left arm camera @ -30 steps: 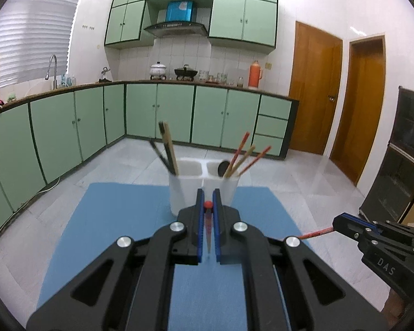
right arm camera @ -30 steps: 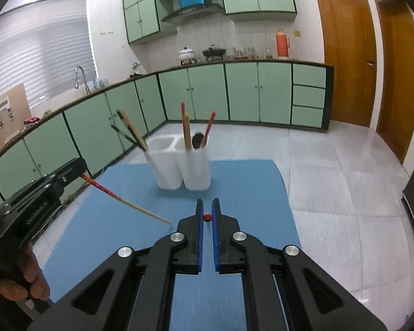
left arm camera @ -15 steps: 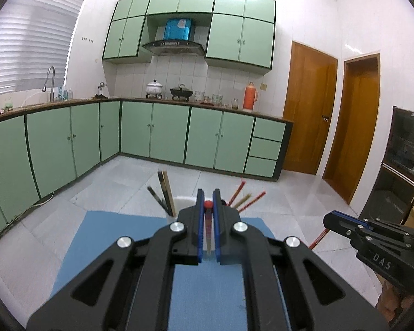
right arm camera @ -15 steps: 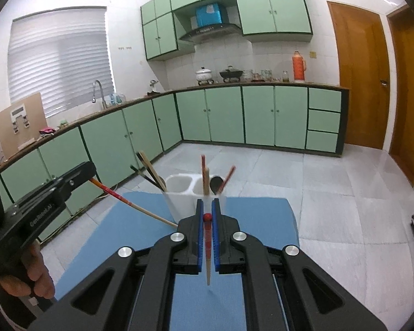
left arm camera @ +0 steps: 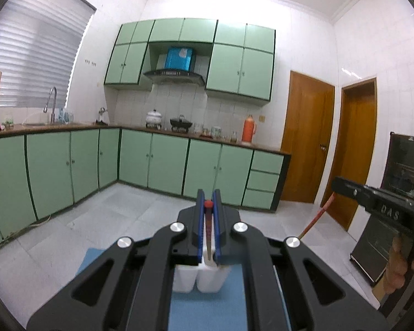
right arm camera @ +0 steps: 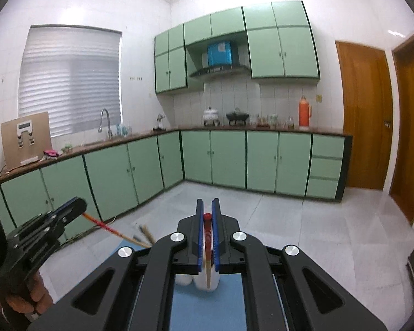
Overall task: Organize utensils
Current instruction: 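Lift both chopsticks and lower them upright into the white holder, then open both tools and withdraw them up from the holder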
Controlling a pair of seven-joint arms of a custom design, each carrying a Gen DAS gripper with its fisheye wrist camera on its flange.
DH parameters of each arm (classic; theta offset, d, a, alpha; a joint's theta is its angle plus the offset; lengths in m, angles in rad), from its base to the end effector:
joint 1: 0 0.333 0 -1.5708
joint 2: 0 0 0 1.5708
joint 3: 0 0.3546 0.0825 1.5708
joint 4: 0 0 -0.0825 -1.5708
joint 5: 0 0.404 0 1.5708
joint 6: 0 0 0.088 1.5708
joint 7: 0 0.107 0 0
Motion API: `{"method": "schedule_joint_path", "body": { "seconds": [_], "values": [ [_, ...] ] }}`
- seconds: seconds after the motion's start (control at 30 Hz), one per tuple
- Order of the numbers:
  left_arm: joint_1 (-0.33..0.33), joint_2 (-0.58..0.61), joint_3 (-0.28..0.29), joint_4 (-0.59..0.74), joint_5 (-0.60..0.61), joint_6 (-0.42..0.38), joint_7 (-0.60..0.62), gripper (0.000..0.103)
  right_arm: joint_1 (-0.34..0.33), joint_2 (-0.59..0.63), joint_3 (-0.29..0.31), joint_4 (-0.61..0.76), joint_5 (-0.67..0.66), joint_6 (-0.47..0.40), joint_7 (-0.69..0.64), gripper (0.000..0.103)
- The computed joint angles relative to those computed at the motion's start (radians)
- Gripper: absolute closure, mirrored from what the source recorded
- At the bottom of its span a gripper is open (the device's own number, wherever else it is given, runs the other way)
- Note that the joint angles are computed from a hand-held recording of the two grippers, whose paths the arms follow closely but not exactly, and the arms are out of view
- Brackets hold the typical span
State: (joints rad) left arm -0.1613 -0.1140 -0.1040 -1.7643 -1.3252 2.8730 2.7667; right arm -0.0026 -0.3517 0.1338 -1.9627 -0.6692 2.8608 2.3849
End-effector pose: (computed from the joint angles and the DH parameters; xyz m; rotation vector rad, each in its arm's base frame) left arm 0.5713 -0.1032 0.7487 -1.1363 1.6755 -1.5769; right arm 0.4819 0.1154 0.7949 -1.2930 1.4857 -1.0767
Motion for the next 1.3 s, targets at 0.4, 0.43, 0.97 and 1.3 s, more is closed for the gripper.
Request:
{"method": "schedule_joint_path", "body": {
  "seconds": [0.4,0.43,0.97,1.3],
  "values": [
    [0.046,0.148,-0.048,0.144,0.234,0.013,-0.218,0.098,0.03,0.249,-0.055,0.247,-0.024,0.037,-0.029,0.097],
    [0.052,0.164,-0.051,0.156,0.262,0.008,-0.241,0.098,0.039,0.264,-0.064,0.257,-0.031,0.037,-0.027,0.097],
    [0.093,0.337,-0.114,0.248,0.643,-0.008,-0.518,0.098,0.118,0.395,-0.149,0.225,0.213,0.098,-0.187,0.097],
    [0.099,0.401,-0.107,0.265,0.8,-0.049,-0.653,0.097,0.127,0.402,-0.145,0.189,0.335,0.078,-0.29,0.089]
  ]
}}
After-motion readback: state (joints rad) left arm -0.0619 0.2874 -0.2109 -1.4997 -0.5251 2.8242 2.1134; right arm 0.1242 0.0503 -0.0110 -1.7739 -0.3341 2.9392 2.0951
